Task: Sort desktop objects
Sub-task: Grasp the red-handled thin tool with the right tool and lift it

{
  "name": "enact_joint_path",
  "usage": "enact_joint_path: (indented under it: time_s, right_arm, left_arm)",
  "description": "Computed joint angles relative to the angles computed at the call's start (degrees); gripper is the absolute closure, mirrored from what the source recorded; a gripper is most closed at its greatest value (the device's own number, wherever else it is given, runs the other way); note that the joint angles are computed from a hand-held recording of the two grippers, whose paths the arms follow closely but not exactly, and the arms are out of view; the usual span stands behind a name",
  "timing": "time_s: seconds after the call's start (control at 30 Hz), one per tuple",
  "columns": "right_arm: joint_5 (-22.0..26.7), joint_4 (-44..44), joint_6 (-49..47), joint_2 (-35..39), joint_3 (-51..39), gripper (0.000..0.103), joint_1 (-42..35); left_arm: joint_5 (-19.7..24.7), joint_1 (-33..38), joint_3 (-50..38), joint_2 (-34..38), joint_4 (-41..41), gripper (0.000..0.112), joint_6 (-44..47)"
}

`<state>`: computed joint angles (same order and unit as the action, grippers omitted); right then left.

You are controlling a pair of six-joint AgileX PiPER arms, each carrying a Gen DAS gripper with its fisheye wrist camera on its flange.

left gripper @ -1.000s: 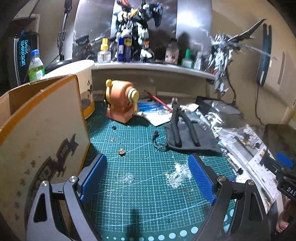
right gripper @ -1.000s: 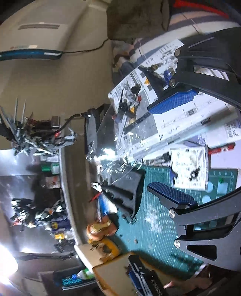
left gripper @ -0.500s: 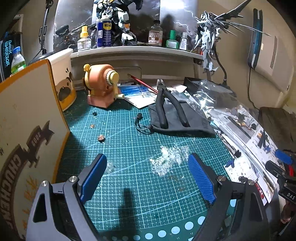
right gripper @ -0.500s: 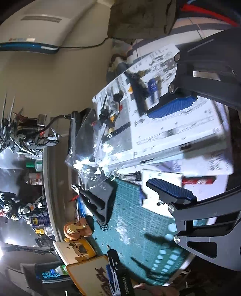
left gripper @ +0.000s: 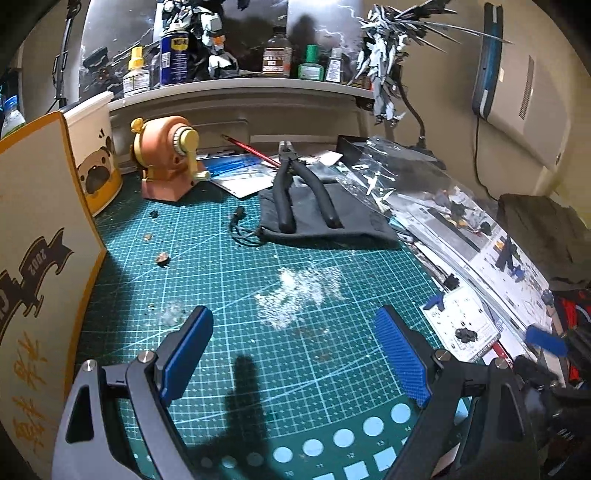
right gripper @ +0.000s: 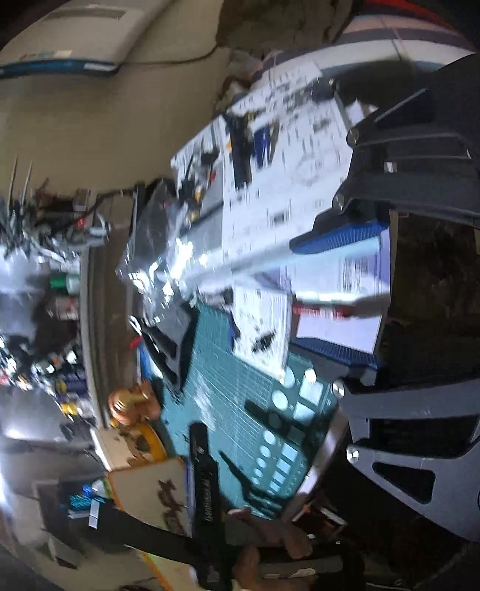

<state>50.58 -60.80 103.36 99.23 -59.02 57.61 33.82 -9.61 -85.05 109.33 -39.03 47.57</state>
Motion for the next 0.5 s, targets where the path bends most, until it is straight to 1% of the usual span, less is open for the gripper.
enact_joint_path:
  time_s: [0.03, 0.07, 0.1, 0.2, 0.23, 0.27, 0.4, 0.5]
  right_arm:
    - [-0.5, 0.9, -1.4, 0.9, -0.8, 0.071, -0.2]
    - [-0.7, 1.8, -2.7, 2.0, -1.7, 0.075, -0.3]
    - [0.7, 1.7, -3.4, 3.3, -2.8, 0.074, 0.4]
    - [4.3, 1.2, -4.5, 6.6, -5.3, 0.078, 2.1]
    - [5.2, 1.4, -5.1, 7.4, -6.1, 0.085, 2.4]
    - [5.9, 1.6, -5.7, 8.0, -6.9, 0.097, 2.7]
    - [5.9, 1.8, -3.7, 8.4, -7.3, 0.096, 3.2]
    - [6.7, 1.9, -1.4, 8.1, -6.9, 0.097, 4.7]
  left_arm:
    - [0.1, 0.0, 0.2, -0.2, -0.1, 0.022, 0.1]
    - [0.1, 0.0, 0.5, -0.4, -0.2, 0.022, 0.3]
    - [0.1, 0.0, 0.7, -0.5, -0.4, 0.022, 0.5]
    - [0.2, 0.0, 1.3, -0.9, -0.4, 0.022, 0.6]
    - [0.1, 0.0, 1.5, -1.0, -0.4, 0.022, 0.6]
    - [0.2, 0.0, 1.6, -1.2, -0.4, 0.022, 0.7]
    - [0.6, 0.2, 2.5, -1.9, -1.1, 0.022, 1.5]
    - [1.9, 0.6, 3.2, -2.4, -2.1, 0.022, 2.3]
